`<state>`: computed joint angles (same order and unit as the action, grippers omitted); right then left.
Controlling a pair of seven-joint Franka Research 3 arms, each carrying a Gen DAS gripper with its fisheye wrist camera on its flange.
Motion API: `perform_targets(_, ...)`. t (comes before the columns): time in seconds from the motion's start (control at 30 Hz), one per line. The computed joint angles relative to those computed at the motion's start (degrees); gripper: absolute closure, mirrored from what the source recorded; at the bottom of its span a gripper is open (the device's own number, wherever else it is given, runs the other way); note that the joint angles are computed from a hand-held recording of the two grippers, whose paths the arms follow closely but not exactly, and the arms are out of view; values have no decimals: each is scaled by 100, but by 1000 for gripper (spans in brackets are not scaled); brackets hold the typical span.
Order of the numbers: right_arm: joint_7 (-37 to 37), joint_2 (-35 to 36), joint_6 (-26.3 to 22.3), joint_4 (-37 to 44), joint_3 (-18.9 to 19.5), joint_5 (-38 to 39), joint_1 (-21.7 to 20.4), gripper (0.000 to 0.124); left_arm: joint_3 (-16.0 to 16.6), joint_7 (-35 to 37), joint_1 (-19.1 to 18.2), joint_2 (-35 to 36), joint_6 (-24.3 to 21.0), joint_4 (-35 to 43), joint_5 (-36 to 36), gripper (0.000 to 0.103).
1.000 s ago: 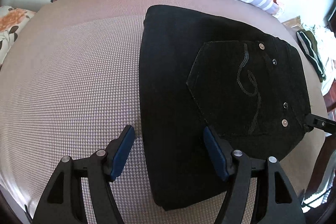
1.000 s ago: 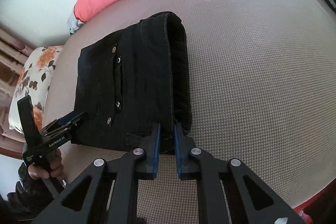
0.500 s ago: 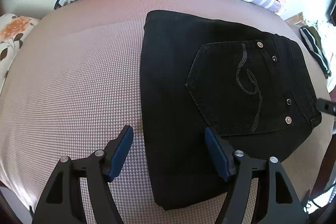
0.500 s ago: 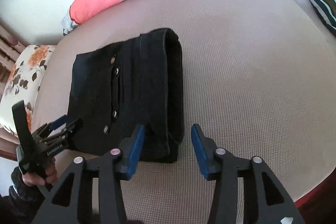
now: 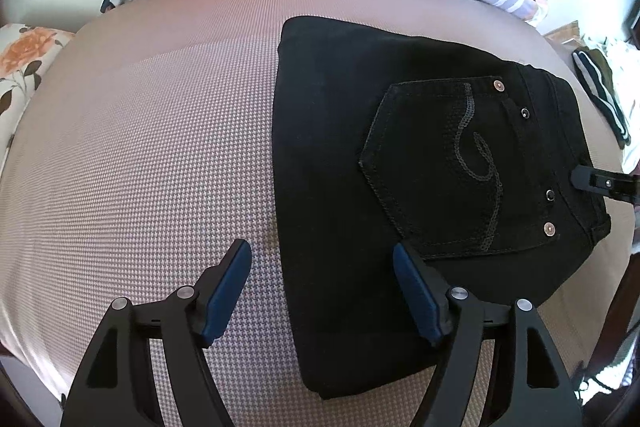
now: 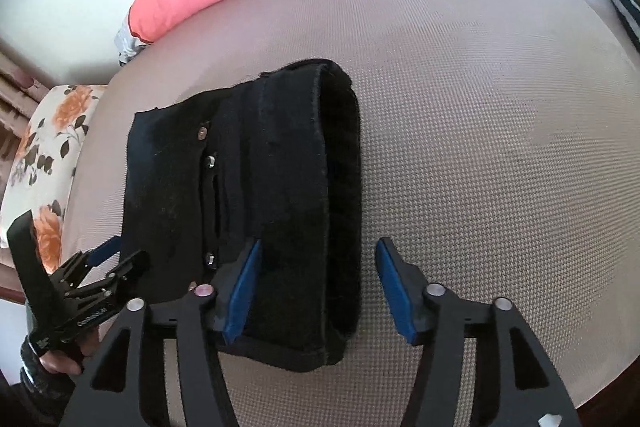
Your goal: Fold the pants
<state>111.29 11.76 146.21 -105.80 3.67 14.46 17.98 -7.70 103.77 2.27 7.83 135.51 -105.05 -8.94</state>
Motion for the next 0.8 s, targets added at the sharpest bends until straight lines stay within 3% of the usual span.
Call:
perform_targets(0.23,-655,92,9,11,124,774,-207,66,23,23,59,129,-188,262,40,29)
perform_targets(0.5,-2007,207,-162,24,324,2417,-598,66,-45,284,292,479,-742,837,-618,29)
perform_targets(0.8,-3147,273,-454,52,356,3607,-794,65,-185,428,594,1080,-1536,1664,-1431,29)
